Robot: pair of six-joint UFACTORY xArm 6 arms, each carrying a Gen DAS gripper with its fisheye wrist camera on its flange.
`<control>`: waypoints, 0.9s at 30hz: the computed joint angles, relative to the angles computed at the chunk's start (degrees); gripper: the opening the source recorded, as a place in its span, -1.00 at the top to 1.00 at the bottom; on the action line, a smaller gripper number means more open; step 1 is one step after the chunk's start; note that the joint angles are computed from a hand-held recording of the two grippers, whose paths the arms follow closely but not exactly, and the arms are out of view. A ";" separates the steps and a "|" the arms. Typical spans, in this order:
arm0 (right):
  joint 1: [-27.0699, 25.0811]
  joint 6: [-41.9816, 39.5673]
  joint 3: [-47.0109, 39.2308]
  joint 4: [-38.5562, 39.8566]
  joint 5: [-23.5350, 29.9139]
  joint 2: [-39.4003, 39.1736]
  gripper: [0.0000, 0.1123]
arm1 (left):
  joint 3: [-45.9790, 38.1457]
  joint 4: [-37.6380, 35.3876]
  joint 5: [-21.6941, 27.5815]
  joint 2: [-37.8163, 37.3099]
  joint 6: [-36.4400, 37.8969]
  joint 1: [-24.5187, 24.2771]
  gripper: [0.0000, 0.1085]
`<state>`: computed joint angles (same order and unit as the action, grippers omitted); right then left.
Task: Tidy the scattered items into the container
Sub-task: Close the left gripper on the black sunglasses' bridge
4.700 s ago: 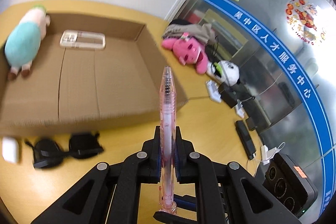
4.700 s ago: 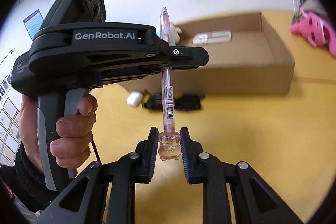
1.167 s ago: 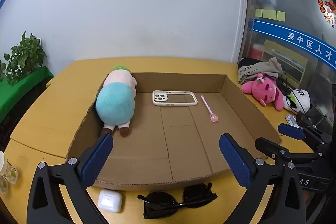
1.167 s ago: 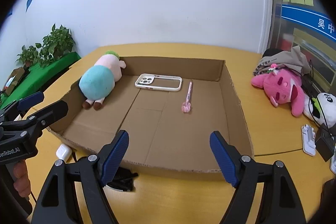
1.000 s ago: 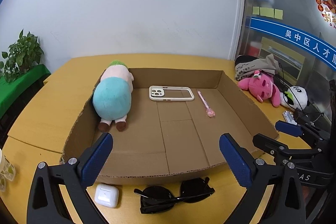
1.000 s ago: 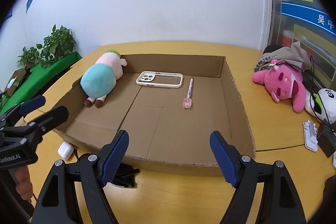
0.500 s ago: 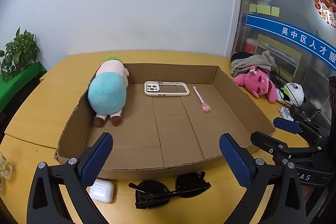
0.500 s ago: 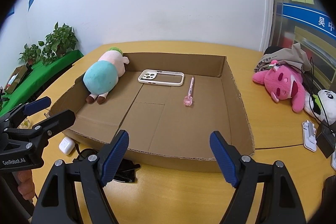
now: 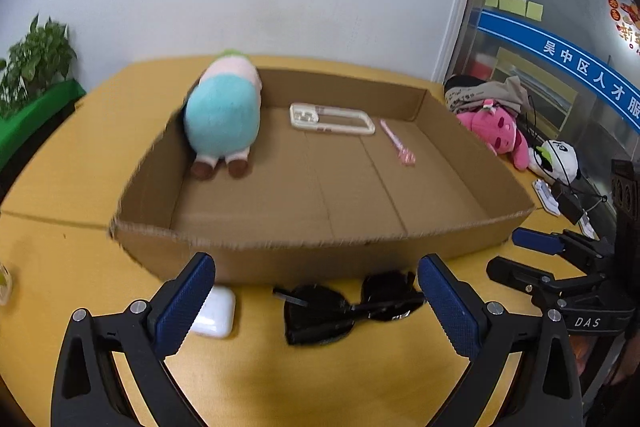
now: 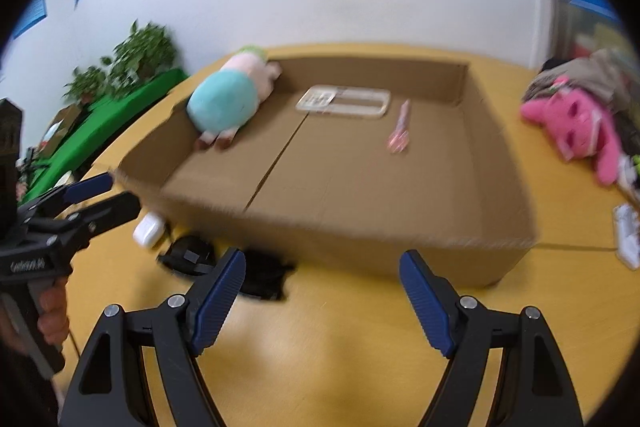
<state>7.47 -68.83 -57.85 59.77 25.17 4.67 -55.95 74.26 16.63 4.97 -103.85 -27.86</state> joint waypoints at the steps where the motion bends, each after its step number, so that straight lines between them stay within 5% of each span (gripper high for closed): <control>1: 0.09 -0.42 0.13 -0.04 0.99 0.38 -0.41 | 0.64 -0.41 -1.52 0.32 -0.46 0.55 -0.89; 13: 1.89 -2.58 -2.22 -0.37 4.94 5.59 -0.40 | 0.02 -1.71 -12.11 6.50 -0.46 3.38 -0.70; 20: 2.95 -4.73 -2.97 0.76 3.62 7.08 -0.36 | 0.75 -13.39 -13.64 8.57 10.93 3.12 -0.13; 25: 3.38 -3.34 -3.54 -1.00 3.59 8.22 0.15 | 1.32 -15.94 -13.84 8.39 14.42 3.14 0.04; 27: 3.51 -3.56 -3.31 -1.29 3.42 8.27 0.30 | 1.35 -16.47 -12.89 8.34 15.48 2.89 0.26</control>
